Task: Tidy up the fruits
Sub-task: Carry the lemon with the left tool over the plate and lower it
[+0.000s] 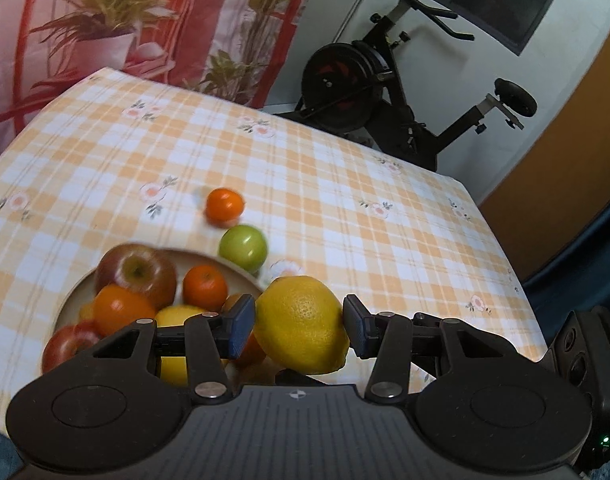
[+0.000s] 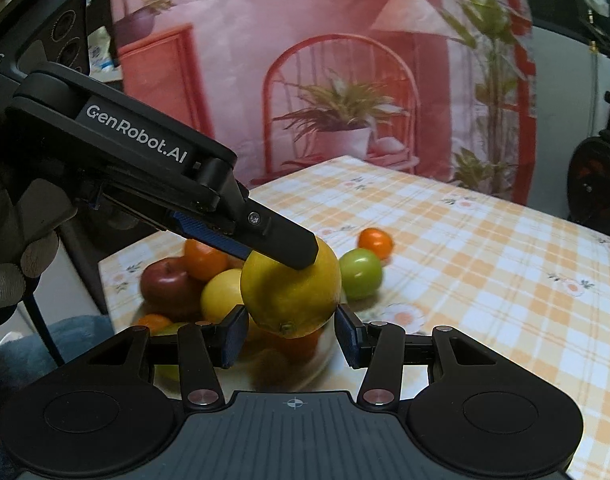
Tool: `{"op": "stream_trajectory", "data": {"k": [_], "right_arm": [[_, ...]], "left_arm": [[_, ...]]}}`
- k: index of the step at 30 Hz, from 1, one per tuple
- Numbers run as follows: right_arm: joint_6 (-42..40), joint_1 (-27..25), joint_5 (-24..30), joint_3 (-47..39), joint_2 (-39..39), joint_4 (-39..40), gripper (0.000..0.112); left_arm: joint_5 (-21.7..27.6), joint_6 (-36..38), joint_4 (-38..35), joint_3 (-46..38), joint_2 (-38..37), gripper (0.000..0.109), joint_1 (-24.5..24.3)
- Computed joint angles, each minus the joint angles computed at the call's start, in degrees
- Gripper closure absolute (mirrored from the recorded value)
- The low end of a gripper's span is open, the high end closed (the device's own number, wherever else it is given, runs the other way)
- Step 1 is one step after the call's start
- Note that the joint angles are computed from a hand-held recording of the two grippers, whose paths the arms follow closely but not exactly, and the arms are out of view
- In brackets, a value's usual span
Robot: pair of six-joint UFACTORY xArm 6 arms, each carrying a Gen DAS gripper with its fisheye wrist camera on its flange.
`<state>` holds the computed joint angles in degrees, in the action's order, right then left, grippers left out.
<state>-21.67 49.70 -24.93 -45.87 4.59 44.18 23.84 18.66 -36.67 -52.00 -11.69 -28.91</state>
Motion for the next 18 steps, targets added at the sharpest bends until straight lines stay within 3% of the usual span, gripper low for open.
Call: {"op": "stream_trajectory", "data": {"k": [5, 18], "right_arm": [[-7.0, 2.7, 2.6, -2.5, 0.7, 7.3, 0.068], [-38.4, 8.4, 4.3, -12.5, 3.7, 40.4, 0.068]], "left_arm": [[-0.6, -1.6, 1.8, 3.3, -2.7, 0.058, 0.5], [0.4, 1.6, -2.3, 8.0, -6.5, 0.058, 1.7]]}}
